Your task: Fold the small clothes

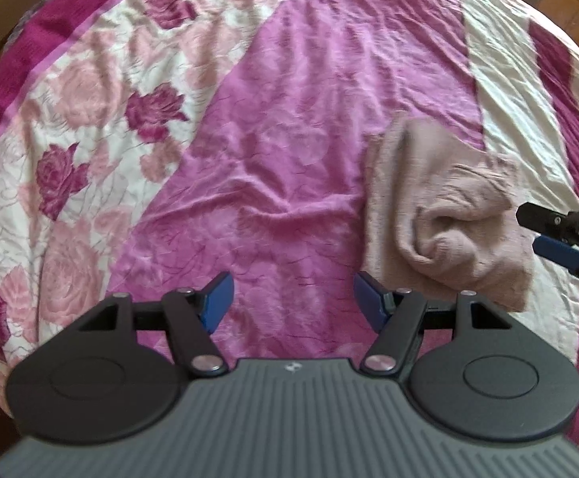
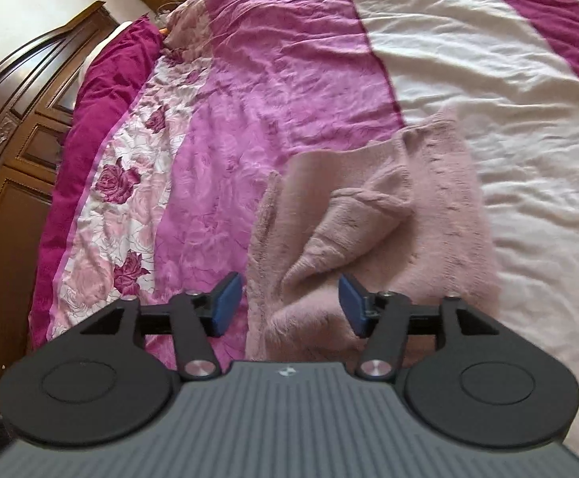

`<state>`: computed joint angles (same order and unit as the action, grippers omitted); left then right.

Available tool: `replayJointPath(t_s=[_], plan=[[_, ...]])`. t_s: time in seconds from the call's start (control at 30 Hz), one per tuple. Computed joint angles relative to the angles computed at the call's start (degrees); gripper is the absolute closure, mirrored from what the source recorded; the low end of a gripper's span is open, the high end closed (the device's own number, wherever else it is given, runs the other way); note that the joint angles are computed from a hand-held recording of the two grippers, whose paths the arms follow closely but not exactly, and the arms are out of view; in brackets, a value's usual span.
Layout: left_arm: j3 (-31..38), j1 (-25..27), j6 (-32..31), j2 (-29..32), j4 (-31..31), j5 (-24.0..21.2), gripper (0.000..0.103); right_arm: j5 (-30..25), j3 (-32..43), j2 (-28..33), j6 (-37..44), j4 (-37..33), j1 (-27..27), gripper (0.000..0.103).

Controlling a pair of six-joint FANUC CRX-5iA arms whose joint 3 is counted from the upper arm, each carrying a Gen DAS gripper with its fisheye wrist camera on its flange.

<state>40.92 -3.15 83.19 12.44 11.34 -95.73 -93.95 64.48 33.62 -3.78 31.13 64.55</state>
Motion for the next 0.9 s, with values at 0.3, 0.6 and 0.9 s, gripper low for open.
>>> replayJointPath(t_s=[0.3,0.6,0.9], plan=[[5.2,-2.6,-3.3,4.2,4.0,-0.7,0.035,-5.4,-3.3,-2.9,-4.9,3.7,2.7,0.027],[1.0,-6.8,-7.8,7.3,7.4,6.3,0.035,-4.4,-17.1,-9.0,-14.3,3.8,3.4,0.027],[-1.2,-11.7,-16.9,10.9,7.6,12.7,0.035,-2.8,-26.0,-13.1,-18.9,2.3,3.4,0.027]])
